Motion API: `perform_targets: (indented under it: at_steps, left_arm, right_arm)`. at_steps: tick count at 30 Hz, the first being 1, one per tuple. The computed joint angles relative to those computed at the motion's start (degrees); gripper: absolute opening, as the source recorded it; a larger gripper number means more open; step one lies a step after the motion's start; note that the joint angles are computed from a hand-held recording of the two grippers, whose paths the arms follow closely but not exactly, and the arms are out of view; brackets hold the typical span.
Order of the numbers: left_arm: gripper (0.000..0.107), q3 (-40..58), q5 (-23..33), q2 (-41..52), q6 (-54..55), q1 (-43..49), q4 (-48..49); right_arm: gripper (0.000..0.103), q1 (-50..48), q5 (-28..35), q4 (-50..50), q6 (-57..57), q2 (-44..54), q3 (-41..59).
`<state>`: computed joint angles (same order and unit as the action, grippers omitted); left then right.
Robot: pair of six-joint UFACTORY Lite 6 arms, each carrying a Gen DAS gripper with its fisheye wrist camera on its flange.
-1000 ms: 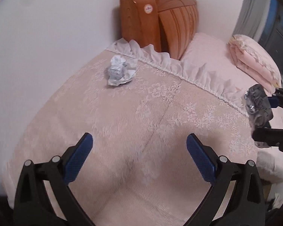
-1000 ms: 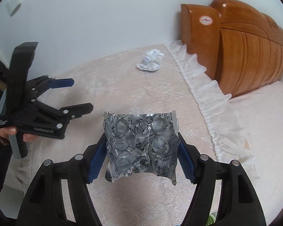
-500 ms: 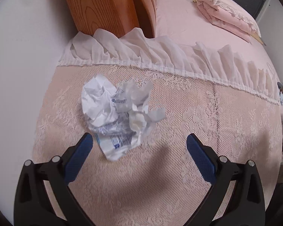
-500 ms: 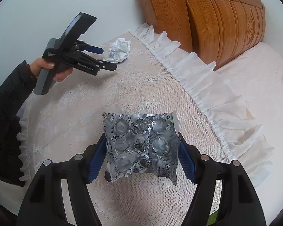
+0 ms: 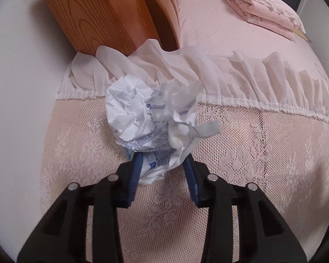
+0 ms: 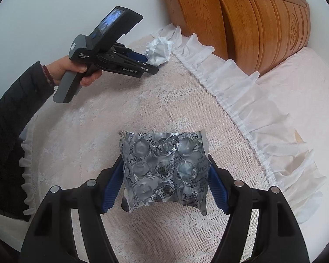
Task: Collect trash
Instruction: 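Grasp the crumpled white paper with the left tool while the right tool holds the blister pack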
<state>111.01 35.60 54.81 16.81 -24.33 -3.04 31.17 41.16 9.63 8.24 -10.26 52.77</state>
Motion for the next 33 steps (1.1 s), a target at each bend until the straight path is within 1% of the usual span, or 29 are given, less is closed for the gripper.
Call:
perform_targets:
  at_steps: [2,5,6,8,11,12,13,15,17,19,20,24,29,33]
  left_arm:
    - [0.029,-1.6,-0.9,-1.1,-1.3,-0.2,0.5]
    - [0.022,-5.9,-2.5,-4.2,-2.7,-0.7,0.1]
    - [0.022,-8.2,-3.0,-5.8,-2.2,-0.6,-0.2]
    - [0.022,-11.4,-4.4,-8.0,-4.3,-1.6,2.8]
    - [0.022,-12.4,-4.4,-8.8,-6.2,-2.4,4.6]
    - [0.026,-11.9,-4.5,-8.4,-7.3,-2.7,4.9]
    - [0.032,-11.6,-4.4,-8.2,-8.3,-2.8,5.2]
    - [0.075,-11.5,-4.6,-8.3,-12.5,-3.1,8.4]
    - [0.085,-14.0,-6.5,-10.1,-13.9,-2.7,10.2]
    - [0.088,-11.0,-4.6,-8.5,-13.8,-2.4,9.6]
    - [0.093,-9.0,-3.5,-7.3,-15.2,-2.4,10.5]
    - [0.093,-0.3,-0.6,-1.7,-17.5,-1.8,10.3]
    - [0.093,4.1,0.5,1.4,-18.2,-1.5,10.3]
    - [0.093,3.0,-0.2,0.4,-19.4,-1.3,11.3]
  right_arm:
    - [0.071,-0.4,-0.1,0.6,-0.6,-0.2,-0.2]
    - [0.071,-0.5,-0.1,1.1,-1.0,-0.1,-0.4]
    - [0.071,-0.4,0.0,1.1,-1.1,-0.3,-0.5]
    - [0.071,-0.3,0.1,1.0,-0.9,-0.5,-0.5]
    - [0.071,-0.1,-0.2,1.2,-0.7,-0.9,-0.9]
    - [0.071,-0.1,-0.3,1.4,-0.7,-1.0,-1.1]
    - [0.071,-0.2,-0.4,1.6,-0.9,-1.2,-1.4]
    - [0.071,-0.1,-0.7,1.6,-0.7,-1.2,-1.8]
    - [0.071,0.1,-0.7,1.9,-0.6,-1.8,-2.4]
    - [0.071,-0.4,-1.0,2.5,-1.2,-1.3,-2.4]
    - [0.071,-0.6,-1.4,2.9,-1.6,-0.8,-2.4]
    - [0.071,-0.6,-1.9,2.7,-1.4,-0.1,-2.6]
    - [0.071,-1.1,-2.5,2.8,-1.2,0.7,-2.7]
    - [0.071,-0.7,-3.3,3.3,-1.0,2.2,-2.5]
